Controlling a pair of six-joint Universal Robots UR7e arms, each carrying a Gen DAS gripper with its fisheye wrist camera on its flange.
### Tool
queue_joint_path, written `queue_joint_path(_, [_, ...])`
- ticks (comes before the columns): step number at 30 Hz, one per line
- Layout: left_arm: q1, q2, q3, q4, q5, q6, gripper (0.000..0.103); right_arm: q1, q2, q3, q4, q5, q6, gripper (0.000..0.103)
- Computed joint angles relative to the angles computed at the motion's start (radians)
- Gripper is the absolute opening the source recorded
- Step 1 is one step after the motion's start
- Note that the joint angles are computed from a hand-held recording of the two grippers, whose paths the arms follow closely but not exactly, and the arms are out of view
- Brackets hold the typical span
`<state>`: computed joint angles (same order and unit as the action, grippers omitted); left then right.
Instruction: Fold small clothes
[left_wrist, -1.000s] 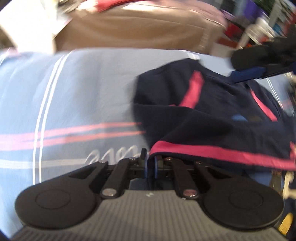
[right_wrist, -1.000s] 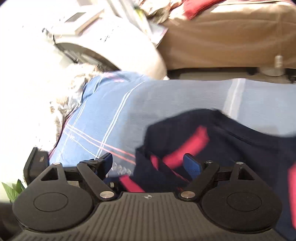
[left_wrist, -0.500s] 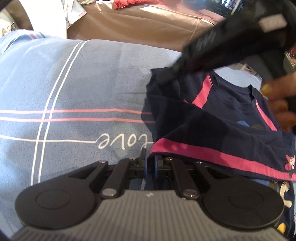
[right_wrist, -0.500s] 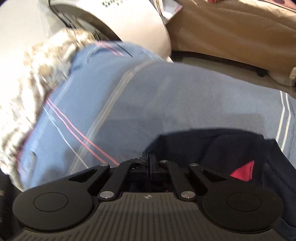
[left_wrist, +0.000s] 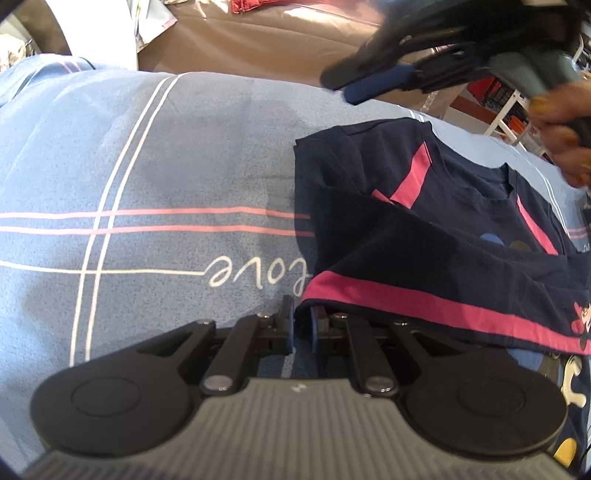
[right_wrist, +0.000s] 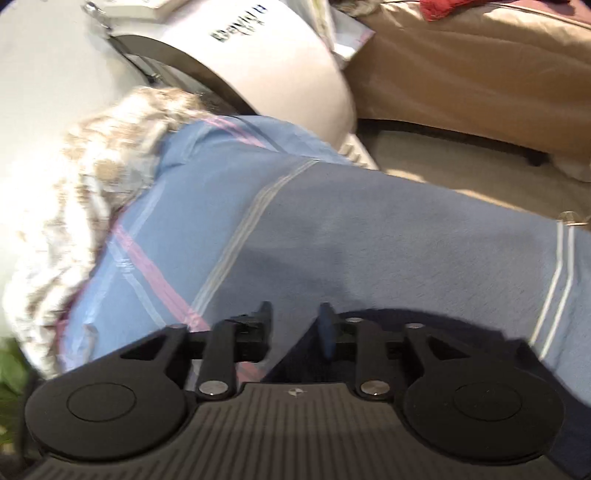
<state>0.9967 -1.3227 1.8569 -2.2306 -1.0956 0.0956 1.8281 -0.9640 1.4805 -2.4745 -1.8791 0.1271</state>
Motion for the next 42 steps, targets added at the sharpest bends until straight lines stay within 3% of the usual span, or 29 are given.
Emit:
queue_joint_path(3, [0.006, -0.001, 0.001, -0.003, -0.007, -0.012, 0.010, 0.006, -0.016, 0.021, 0.090, -0.016, -0.002, 0.060])
queue_joint_path(7, [0.001, 0.004, 0.003, -0.002, 0.001, -0.003, 0.010, 0.002, -0.002, 0.048, 0.083, -0.029, -0.007, 0.056])
queue_joint_path(8, [0.001, 0.003, 0.002, 0.001, 0.001, -0.001, 0.010, 0.001, 0.017, 0.029, 0.089, -0.029, -0.006, 0.050])
queue_joint_path(10, [0.003, 0.004, -0.001, 0.005, -0.001, 0.000, 0.010, 0.009, 0.039, 0.022, 0.069, -0.040, -0.036, 0.014])
queue_joint_path(12, [0.004, 0.006, -0.003, 0.006, -0.004, 0.000, 0.010, 0.024, 0.061, -0.012, 0.108, -0.038, -0.033, 0.004])
queue_joint_path(14, [0.007, 0.006, -0.003, 0.003, -0.007, -0.001, 0.010, 0.042, 0.057, -0.028, 0.114, -0.006, -0.029, 0.004])
queue_joint_path(19, [0.010, 0.005, 0.006, -0.011, -0.010, 0.000, 0.010, 0.074, 0.059, -0.121, 0.188, -0.006, -0.073, 0.002])
queue_joint_path(24, [0.010, 0.003, 0.007, -0.009, -0.008, 0.006, 0.010, 0.054, 0.113, -0.211, 0.269, -0.233, -0.143, 0.002])
queue_joint_path(26, [0.008, 0.003, 0.004, -0.001, -0.006, 0.002, 0.011, 0.032, 0.102, -0.190, 0.274, -0.234, -0.134, 0.006])
queue_joint_path(28, [0.005, -0.003, -0.005, 0.016, -0.003, -0.021, 0.015, 0.020, 0.051, -0.114, 0.180, -0.139, -0.102, 0.036])
queue_joint_path(30, [-0.007, -0.026, 0.000, 0.005, 0.009, -0.036, 0.031, 0.025, -0.017, -0.011, 0.067, -0.058, -0.063, 0.065])
queue_joint_path(31, [-0.014, -0.041, 0.004, -0.013, 0.008, -0.028, 0.037, 0.034, -0.050, 0.039, 0.031, -0.055, -0.053, 0.073])
queue_joint_path(32, [-0.020, -0.053, 0.002, -0.030, -0.002, -0.022, 0.046, 0.046, -0.085, 0.093, 0.001, -0.069, -0.047, 0.073])
queue_joint_path(35, [-0.035, -0.042, -0.028, -0.069, -0.053, -0.006, 0.049, 0.091, -0.192, 0.267, -0.101, -0.171, -0.027, 0.073])
queue_joint_path(38, [-0.045, 0.032, -0.078, -0.073, -0.121, 0.048, 0.053, 0.136, -0.297, 0.423, -0.177, -0.359, 0.147, 0.076])
queue_joint_path(40, [-0.054, 0.089, -0.100, -0.073, -0.143, 0.106, 0.054, 0.181, -0.351, 0.501, -0.154, -0.515, 0.246, 0.088])
queue_joint_path(42, [-0.068, 0.141, -0.102, -0.077, -0.106, 0.143, 0.054, 0.204, -0.412, 0.571, -0.090, -0.566, 0.371, 0.098])
